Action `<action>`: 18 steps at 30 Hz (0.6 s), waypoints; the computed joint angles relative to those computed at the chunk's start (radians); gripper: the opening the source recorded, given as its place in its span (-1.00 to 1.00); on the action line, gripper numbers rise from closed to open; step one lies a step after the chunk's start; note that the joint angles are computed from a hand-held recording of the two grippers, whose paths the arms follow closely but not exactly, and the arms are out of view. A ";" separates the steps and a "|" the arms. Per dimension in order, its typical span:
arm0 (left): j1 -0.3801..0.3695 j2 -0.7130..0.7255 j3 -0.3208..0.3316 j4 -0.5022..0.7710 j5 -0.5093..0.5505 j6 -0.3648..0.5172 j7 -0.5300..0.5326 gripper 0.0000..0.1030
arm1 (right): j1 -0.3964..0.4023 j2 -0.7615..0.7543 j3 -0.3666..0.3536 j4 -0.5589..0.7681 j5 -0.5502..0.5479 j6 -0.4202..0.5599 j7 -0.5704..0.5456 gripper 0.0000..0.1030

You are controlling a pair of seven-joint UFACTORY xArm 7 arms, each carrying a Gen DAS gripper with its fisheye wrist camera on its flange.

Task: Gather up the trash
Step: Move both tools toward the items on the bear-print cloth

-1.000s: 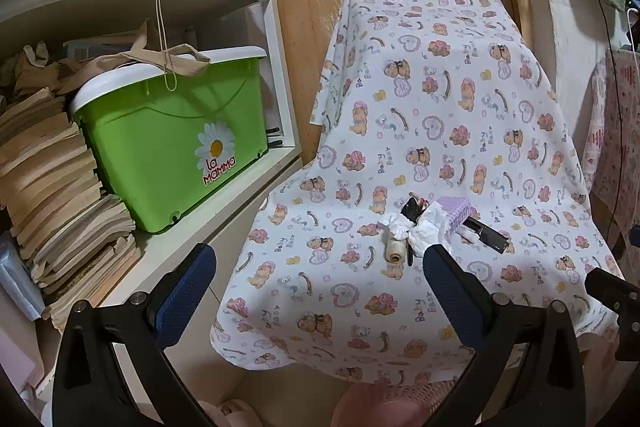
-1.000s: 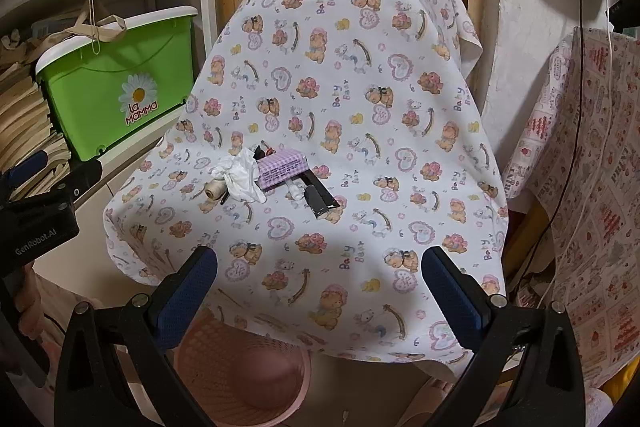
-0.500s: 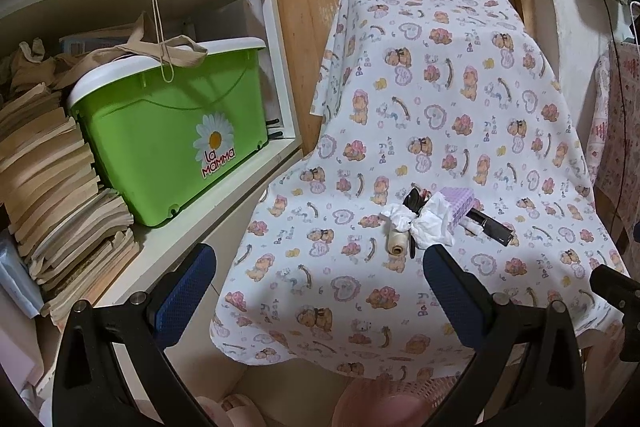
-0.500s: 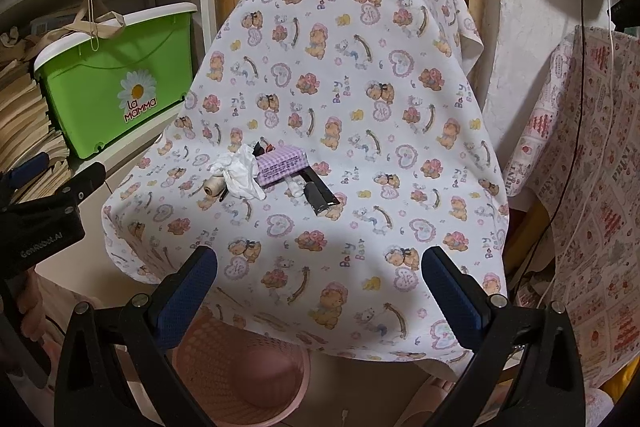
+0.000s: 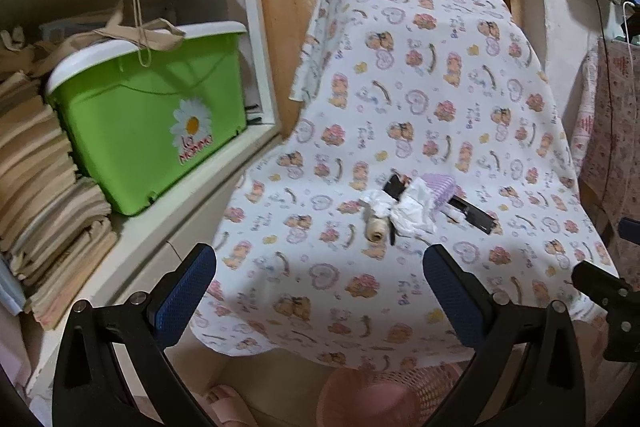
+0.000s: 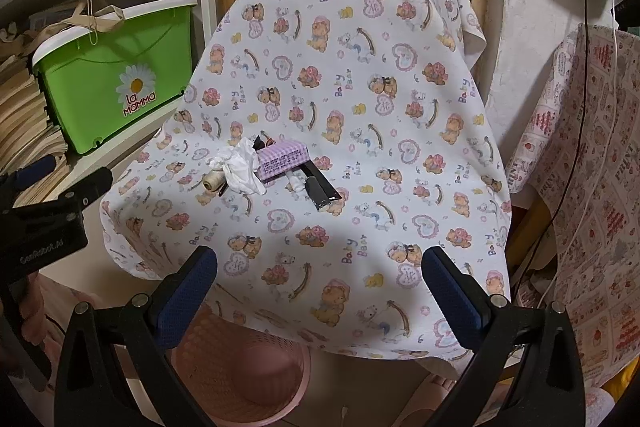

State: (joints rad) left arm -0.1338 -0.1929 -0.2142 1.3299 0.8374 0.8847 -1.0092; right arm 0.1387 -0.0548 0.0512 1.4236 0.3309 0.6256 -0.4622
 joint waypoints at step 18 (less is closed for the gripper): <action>-0.031 0.025 0.007 0.015 -0.013 0.007 0.059 0.98 | -0.009 0.015 0.001 0.019 -0.003 0.037 -0.001 1.00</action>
